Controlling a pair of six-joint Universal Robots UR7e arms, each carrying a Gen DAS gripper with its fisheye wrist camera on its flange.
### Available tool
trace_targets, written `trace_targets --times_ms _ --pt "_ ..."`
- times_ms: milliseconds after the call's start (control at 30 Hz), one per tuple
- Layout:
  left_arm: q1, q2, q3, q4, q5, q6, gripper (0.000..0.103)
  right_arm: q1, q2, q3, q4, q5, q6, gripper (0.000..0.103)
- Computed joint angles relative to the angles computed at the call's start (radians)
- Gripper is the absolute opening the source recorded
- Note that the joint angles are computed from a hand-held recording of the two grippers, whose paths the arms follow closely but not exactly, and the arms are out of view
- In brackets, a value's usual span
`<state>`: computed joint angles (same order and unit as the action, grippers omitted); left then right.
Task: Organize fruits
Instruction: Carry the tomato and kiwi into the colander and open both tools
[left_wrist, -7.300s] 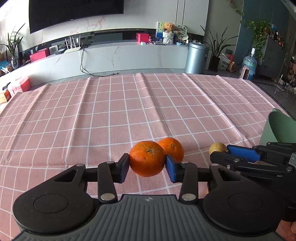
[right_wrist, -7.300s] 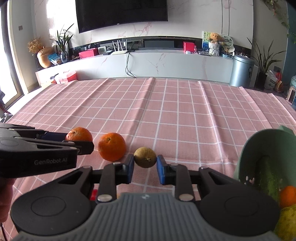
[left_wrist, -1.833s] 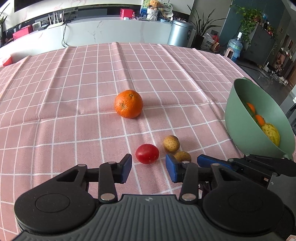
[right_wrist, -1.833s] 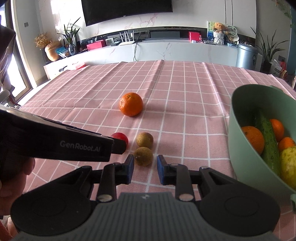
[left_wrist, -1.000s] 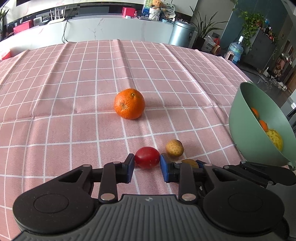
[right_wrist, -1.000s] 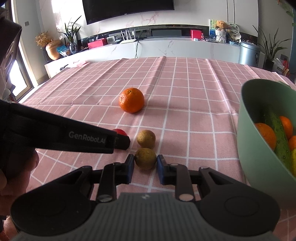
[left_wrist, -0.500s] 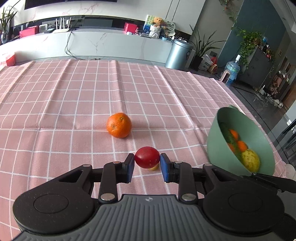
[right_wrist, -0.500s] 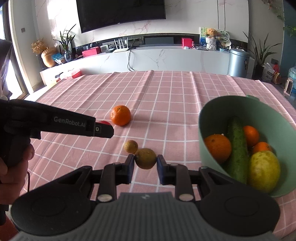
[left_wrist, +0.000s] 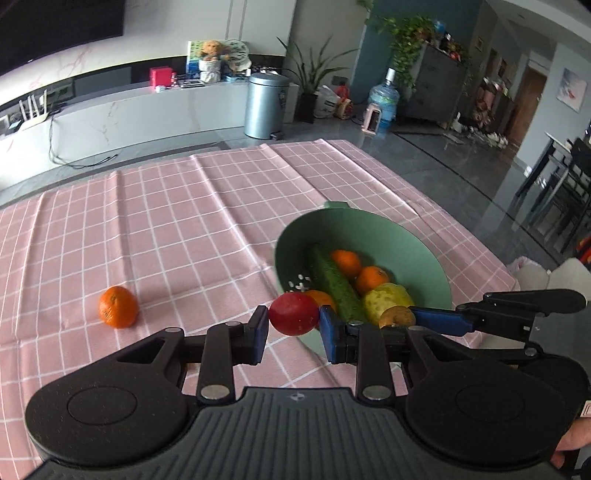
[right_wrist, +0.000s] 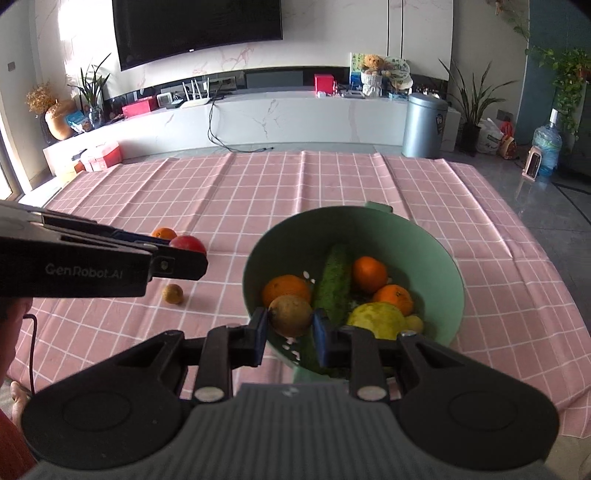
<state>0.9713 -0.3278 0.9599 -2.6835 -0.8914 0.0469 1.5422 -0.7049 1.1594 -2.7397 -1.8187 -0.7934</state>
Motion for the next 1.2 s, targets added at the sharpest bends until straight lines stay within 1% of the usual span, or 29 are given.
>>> trace_targets --times_ms 133,200,300,367,500,600,667,900,1100,1200 --pt "-0.003 0.07 -0.144 0.166 -0.007 0.005 0.033 -0.004 0.013 -0.061 0.079 -0.048 -0.019 0.022" --pt "-0.001 0.099 -0.207 0.245 -0.01 0.002 0.033 -0.006 0.017 -0.08 0.113 -0.057 -0.018 0.022" --pt "0.0 0.15 -0.309 0.364 -0.003 0.004 0.033 -0.013 0.027 -0.125 0.198 -0.051 0.018 0.022" --pt "-0.002 0.169 -0.35 0.423 -0.003 0.017 0.033 -0.018 0.039 -0.16 0.252 -0.053 0.046 0.022" --pt "0.001 0.22 -0.455 0.535 0.0 0.034 0.033 -0.02 0.054 -0.196 0.303 -0.061 0.069 0.022" --pt "0.007 0.259 -0.539 0.621 0.008 0.01 0.033 -0.021 0.066 -0.223 0.335 -0.063 0.07 0.022" --pt "0.01 0.272 -0.569 0.647 0.002 0.007 0.033 -0.023 0.075 -0.241 0.354 -0.063 0.074 0.022" --pt "0.019 0.351 -0.731 0.756 -0.001 -0.008 0.033 -0.026 0.104 -0.294 0.4 -0.073 0.081 0.022" --pt "0.023 0.393 -0.815 0.805 -0.007 -0.014 0.033 -0.029 0.112 -0.314 0.421 -0.075 0.096 0.022" --pt "0.025 0.404 -0.835 0.814 -0.013 -0.021 0.034 -0.028 0.116 -0.319 0.424 -0.078 0.091 0.022"
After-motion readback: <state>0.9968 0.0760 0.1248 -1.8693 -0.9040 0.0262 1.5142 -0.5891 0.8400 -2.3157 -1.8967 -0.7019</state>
